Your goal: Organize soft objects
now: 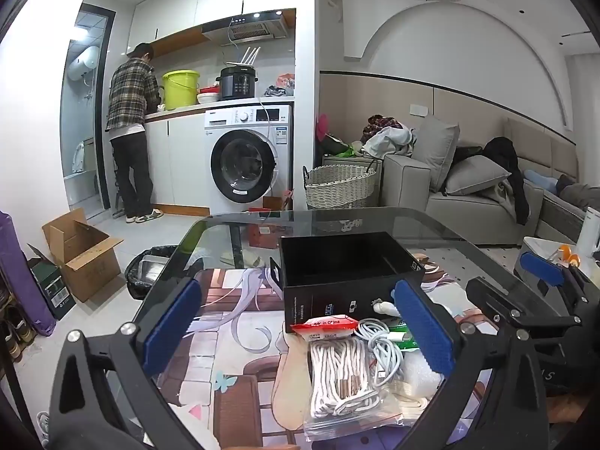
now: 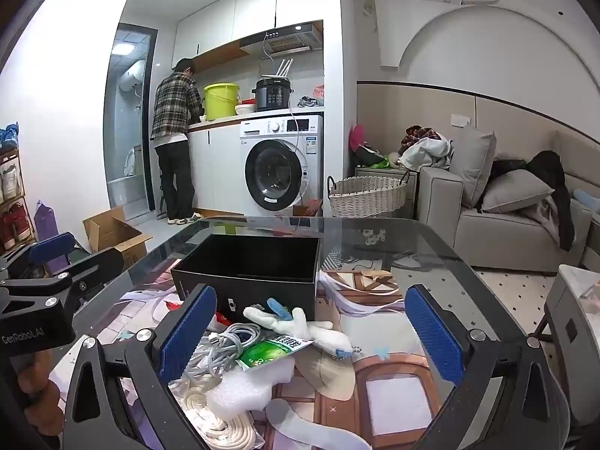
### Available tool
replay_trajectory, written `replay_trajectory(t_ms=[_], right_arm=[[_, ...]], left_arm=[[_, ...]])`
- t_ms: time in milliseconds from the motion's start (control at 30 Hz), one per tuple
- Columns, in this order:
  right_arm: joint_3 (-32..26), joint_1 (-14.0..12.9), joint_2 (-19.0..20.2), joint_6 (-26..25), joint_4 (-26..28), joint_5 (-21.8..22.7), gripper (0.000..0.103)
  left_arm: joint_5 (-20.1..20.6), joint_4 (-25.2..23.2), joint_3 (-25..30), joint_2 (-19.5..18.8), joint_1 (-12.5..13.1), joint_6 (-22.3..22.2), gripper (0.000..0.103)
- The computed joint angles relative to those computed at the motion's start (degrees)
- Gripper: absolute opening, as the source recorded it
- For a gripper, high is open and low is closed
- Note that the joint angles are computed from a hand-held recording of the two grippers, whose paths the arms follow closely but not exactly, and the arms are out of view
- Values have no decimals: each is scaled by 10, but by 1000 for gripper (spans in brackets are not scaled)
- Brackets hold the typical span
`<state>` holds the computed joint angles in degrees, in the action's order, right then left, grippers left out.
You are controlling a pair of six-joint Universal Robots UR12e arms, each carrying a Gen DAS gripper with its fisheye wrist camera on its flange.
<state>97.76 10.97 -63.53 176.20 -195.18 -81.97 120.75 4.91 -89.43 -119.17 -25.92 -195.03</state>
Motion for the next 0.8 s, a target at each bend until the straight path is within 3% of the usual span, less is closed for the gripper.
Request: replay_trajectory(t_ms=[800], right_arm=[[-1,-2,1,-9,-9,2,102]], left_arm=[[6,20,-1,0,-2,9,103]])
